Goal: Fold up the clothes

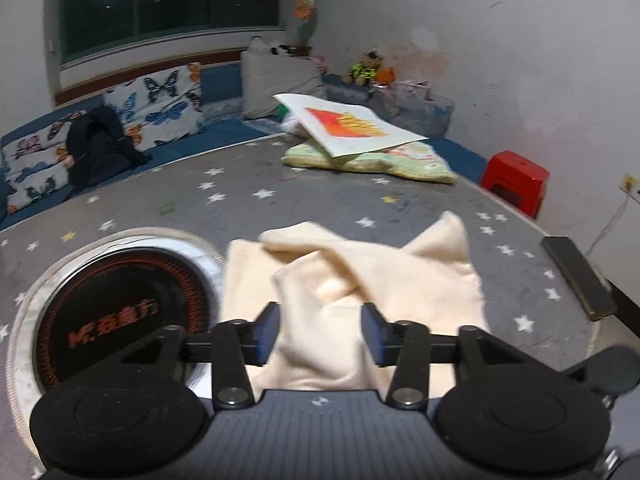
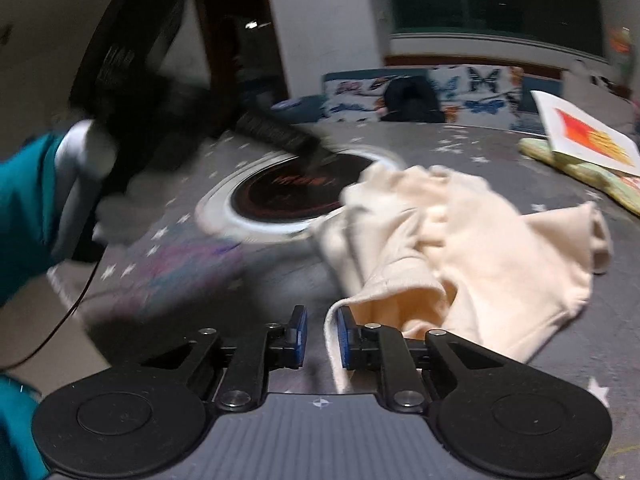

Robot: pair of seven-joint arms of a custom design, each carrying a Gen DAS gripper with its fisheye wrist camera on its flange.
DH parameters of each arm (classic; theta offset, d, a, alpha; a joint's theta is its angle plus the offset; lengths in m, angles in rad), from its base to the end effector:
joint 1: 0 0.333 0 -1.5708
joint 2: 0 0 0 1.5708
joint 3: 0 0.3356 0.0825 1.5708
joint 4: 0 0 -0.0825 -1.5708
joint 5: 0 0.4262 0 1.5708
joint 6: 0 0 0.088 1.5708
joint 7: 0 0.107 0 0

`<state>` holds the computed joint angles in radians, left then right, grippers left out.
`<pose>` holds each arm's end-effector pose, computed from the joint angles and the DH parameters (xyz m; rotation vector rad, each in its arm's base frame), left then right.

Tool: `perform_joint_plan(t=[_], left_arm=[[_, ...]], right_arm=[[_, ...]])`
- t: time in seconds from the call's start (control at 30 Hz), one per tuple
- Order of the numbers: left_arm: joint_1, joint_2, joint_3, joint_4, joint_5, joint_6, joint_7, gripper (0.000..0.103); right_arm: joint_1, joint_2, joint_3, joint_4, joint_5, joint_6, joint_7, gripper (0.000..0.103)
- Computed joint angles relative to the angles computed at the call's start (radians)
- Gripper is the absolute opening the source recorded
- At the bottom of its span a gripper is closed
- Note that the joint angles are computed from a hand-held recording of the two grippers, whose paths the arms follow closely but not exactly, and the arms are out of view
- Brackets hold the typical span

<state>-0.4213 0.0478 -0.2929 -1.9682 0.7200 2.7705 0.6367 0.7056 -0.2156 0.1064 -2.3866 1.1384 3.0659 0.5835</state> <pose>0.4752 -0.4458 0.5295 -1.4390 2.0577 -0.9849 0.4086 0.3285 0.4704 -2.0148 0.9301 -0.2892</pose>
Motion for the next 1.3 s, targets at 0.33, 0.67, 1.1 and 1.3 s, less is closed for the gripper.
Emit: perform_joint_plan(t=[0.33, 0.67, 1.1, 1.3], left_arm=[[-0.074, 0.15, 0.001, 0.156, -0.066, -0.174, 0.082, 0.016], [-0.016, 0.006, 0.005, -0.045, -0.173, -0.066, 0.107, 0.002], [0.041, -0.113, -0.009, -0.175, -0.203, -0.01, 0.095, 0.005], [0.05, -0.104, -0.019, -0.155, -0.192, 0.001, 0.086, 0.011]], right_arm=[[0.023, 0.005, 0.009, -0.015, -0.066, -0.011, -0.04, 0.022], [0.032, -0.031, -0.054, 0.019, 0.207, 0.069, -0.157, 0.043], [-0.092, 0.156, 0.008, 0.155, 0.254, 0.184, -0.063, 0.043], [-0.114, 0.145, 0.011, 0.144, 0.247, 0.116, -0.052, 0.038]])
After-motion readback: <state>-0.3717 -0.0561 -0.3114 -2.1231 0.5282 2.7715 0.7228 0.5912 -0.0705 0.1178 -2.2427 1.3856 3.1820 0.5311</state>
